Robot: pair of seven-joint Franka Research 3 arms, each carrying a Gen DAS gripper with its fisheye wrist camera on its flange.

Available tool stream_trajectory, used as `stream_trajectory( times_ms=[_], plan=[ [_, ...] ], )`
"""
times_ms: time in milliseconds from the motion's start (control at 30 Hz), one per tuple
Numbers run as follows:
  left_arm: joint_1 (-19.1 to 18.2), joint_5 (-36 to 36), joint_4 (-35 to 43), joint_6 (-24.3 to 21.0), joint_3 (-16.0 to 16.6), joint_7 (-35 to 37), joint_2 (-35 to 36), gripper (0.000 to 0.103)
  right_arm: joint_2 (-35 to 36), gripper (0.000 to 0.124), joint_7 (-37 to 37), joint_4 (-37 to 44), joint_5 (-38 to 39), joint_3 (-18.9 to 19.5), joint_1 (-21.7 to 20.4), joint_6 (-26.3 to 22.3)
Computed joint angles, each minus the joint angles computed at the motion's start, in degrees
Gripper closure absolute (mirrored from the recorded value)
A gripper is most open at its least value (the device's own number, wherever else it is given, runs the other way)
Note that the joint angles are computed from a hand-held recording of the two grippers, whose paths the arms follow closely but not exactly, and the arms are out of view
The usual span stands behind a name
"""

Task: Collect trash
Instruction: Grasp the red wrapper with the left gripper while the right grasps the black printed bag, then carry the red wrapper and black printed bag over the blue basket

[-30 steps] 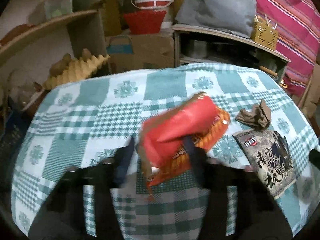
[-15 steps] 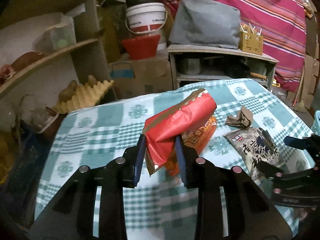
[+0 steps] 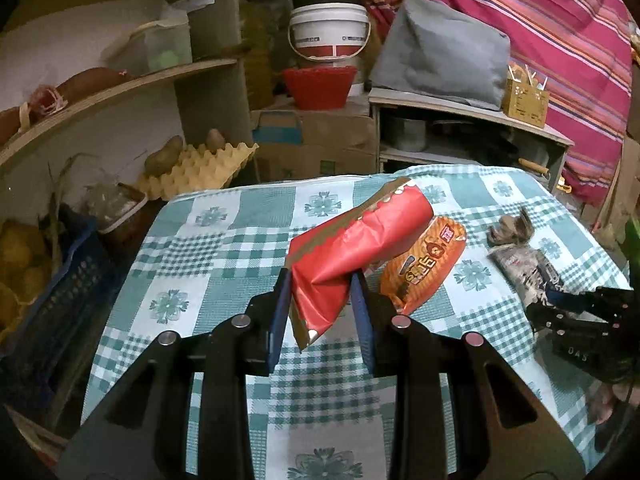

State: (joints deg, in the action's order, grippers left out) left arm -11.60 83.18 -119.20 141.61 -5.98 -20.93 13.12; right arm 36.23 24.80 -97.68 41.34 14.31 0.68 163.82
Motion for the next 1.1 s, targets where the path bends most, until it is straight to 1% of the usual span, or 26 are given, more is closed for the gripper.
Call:
stream_trajectory(
  times_ms=[33,67,200,333,367,433,533,667,800,900,1000,1100],
  plan=[
    [-0.13,-0.04,0.29,-0.16,-0.08,0.08,0.14,0.074,-0.24,0.11,-0.81,-0.07,0.65,0.74,-0.87,-0.41],
    [-0.3,-0.02,0.54,-0.34,-0.17,0.15,0.26,0.074,-0.64,0.113,-1.92,-0.3,1.6,1.51,-1.79,-0.51],
    [-1.33,-0.02,2.06,-1.07,-0.56,0.6,1.04,0.074,-2.78,0.117,-9.43,-1.83,7.61,4.82,-5.76,-0.08],
    [-2.53,-0.3,4.42,-1.3,-0.71,1.51,2.34,0.074,-5.4,0.117,-16.99,-2.72,15.19,5.78,-8.59,-0.87],
    [-2.91,-0.38,5.25,-1.37,-0.76,1.77,2.83,0.074,-5.93,0.117,-17.92,-2.87,16.33,5.38,-8.7,-1.42],
    [-3.7,-0.44,6.91,-1.42,-0.73,2.2,3.81,0.074,-7.51,0.117,-21.31,-3.43,20.12,5.17,-10.23,-2.76],
    [-5.15,-0.19,9.84,-1.16,-0.64,2.58,5.45,0.074,-9.54,0.117,-24.27,-4.13,24.07,3.63,-11.41,-5.07],
    [-7.53,0.42,14.39,-0.59,-0.35,3.78,8.18,0.074,-10.55,0.117,-26.2,-3.49,27.51,0.34,-11.82,-7.03],
    [-10.11,-0.37,20.58,0.33,0.19,6.69,12.28,0.074,-9.65,0.117,-26.06,-0.91,30.17,-3.73,-11.9,-8.22],
    [-12.47,-1.86,27.01,1.4,0.99,9.85,16.64,0.074,-8.5,0.117,-24.84,1.37,31.2,-6.33,-12.14,-8.96],
    [-14.53,-3.73,32.36,2.7,2.1,12.6,20.29,0.074,-7.23,0.117,-23.43,3.56,31.62,-7.75,-13.39,-9.33],
    [-16.5,-6.51,39.6,3.71,2.83,16.56,25.26,0.074,-5.93,0.117,-22.61,5.48,32.02,-8.56,-15.16,-9.11]
  ],
)
